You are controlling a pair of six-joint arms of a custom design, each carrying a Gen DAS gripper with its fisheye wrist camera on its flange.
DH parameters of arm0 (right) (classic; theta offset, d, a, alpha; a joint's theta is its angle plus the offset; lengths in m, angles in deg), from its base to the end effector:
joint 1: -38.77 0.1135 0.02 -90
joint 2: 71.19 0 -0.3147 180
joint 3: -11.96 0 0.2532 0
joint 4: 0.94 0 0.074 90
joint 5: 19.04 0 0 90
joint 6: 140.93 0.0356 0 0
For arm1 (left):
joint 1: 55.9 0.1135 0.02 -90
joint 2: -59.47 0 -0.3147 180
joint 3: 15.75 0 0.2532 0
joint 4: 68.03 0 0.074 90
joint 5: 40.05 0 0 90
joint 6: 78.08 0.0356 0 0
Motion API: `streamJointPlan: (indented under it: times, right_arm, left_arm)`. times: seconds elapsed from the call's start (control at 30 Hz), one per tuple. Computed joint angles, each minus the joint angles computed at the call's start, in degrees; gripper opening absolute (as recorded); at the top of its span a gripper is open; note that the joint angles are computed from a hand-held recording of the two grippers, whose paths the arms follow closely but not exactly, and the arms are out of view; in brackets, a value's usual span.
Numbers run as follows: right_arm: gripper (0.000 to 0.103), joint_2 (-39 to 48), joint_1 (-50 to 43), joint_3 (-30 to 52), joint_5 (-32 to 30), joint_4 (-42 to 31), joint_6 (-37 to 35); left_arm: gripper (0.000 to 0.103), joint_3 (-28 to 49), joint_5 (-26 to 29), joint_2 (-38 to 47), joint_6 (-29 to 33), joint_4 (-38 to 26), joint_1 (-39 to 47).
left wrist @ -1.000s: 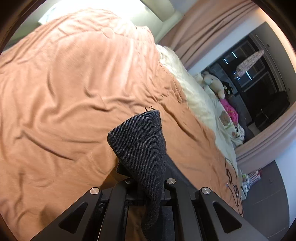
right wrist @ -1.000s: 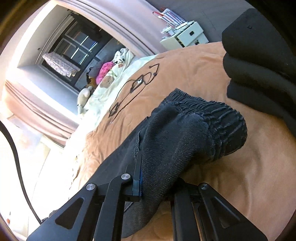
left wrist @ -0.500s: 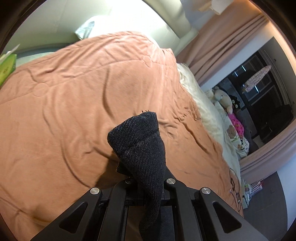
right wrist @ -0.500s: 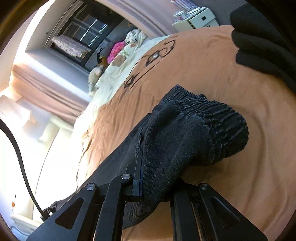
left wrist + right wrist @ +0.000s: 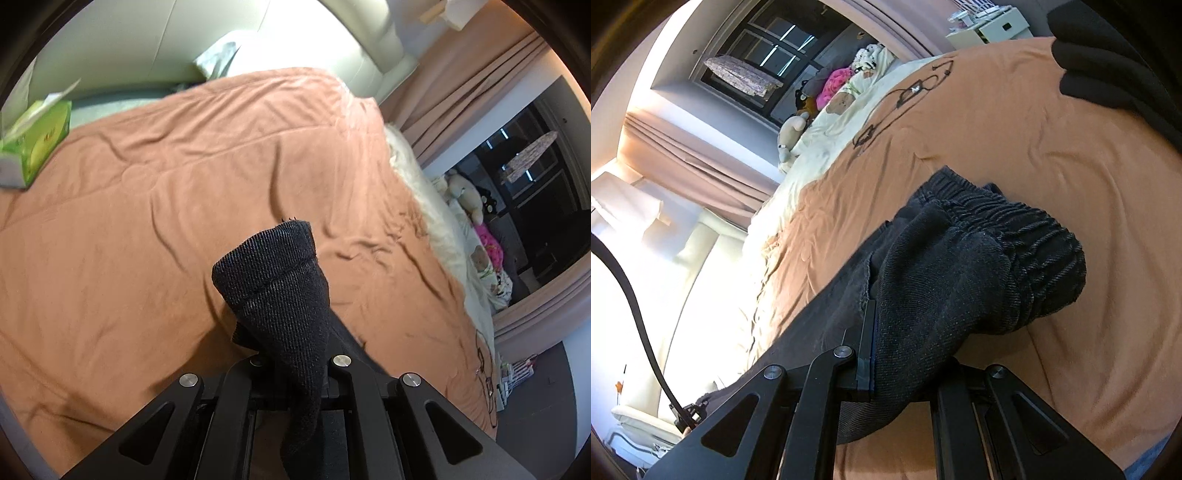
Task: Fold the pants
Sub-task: 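Lift the hem with the left gripper while the right gripper holds the waistband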
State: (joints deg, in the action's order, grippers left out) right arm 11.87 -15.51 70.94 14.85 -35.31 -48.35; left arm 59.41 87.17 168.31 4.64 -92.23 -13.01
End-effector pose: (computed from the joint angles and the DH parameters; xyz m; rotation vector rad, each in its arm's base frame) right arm 0.1771 -0.1957 0.2426 0.7339 2.0308 0.7611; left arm 0.2980 0.2474 0.1842 -0.7956 2.2406 -0.5504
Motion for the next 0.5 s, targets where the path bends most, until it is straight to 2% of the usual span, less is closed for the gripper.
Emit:
streamJointPlan:
  times: [0.1, 0.23, 0.27, 0.4, 0.5]
  right_arm:
    - [0.004, 1.9, 0.1, 1.6, 0.3, 0.2, 0.4]
    - [0.003, 2.6, 0.5, 2.6, 0.9, 2.6, 2.5]
    - [0.003, 2.7, 0.6, 2.8, 1.2, 3.3, 3.0]
    - [0.003, 1.3, -0.3, 1.2, 1.5, 4.9, 3.6]
    - [0.002, -2.0, -4.7, -2.2, 0.1, 4.1, 0.3]
  left_arm:
    - [0.016, -2.2, -2.6, 1.2, 1.7, 0.3, -0.4]
    - [0.049, -6.3, -5.7, 3.4, 3.9, 2.9, -0.3]
    - [0.053, -7.7, -5.8, 3.9, 4.3, 4.1, 0.0]
    - [0.054, -10.5, -5.1, 5.0, 5.0, 5.6, 1.5]
    - [0.054, -12.3, -4.8, 4.9, 6.5, 5.9, 2.0]
